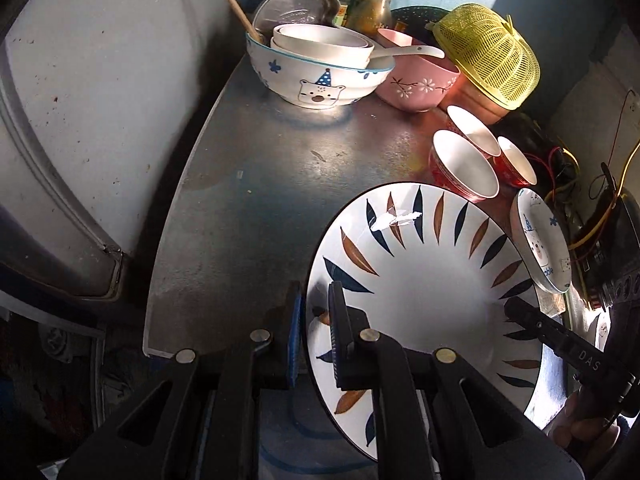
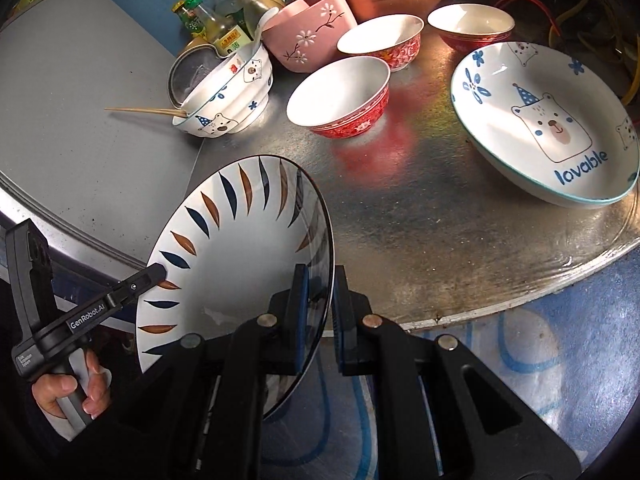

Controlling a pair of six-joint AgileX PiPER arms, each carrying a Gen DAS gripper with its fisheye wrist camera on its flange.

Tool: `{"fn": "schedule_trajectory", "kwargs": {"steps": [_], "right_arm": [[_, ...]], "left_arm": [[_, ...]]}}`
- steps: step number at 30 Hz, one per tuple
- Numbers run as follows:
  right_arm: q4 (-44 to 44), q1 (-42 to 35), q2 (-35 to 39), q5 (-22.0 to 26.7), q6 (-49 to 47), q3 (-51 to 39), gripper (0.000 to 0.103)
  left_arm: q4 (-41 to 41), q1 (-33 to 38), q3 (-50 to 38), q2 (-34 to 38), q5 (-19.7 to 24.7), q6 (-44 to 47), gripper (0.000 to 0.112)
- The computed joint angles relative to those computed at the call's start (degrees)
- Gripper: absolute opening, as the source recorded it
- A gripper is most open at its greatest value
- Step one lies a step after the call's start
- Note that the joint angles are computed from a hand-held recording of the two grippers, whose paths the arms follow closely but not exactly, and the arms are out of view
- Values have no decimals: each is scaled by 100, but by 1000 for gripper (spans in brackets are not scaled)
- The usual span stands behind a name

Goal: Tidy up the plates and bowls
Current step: 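Carry the leaf-pattern plate to the table corner beside the fridge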

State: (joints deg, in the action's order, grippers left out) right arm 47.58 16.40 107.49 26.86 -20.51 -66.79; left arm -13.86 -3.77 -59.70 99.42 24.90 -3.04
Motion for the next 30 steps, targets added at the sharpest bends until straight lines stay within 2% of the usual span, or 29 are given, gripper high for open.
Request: {"fn": "schedule_trajectory", "kwargs": {"steps": [13, 22, 25, 30], "right_arm": [[-1145, 914, 1899, 880, 989, -2639, 13], [-1591, 1203, 2725, 1369, 1315, -4021, 13], [-1755, 1274, 2985, 1515, 1447, -4467, 13], [-2032, 1388, 3441, 1895, 1777, -5272, 16]], "left_arm": [[-28, 1233, 477, 81, -398, 198, 11], [379, 1623, 659, 109, -742, -114, 11], [1073, 1534, 630, 206, -834, -848, 11], [1328, 1501, 554, 313, -730, -1062, 14]]}}
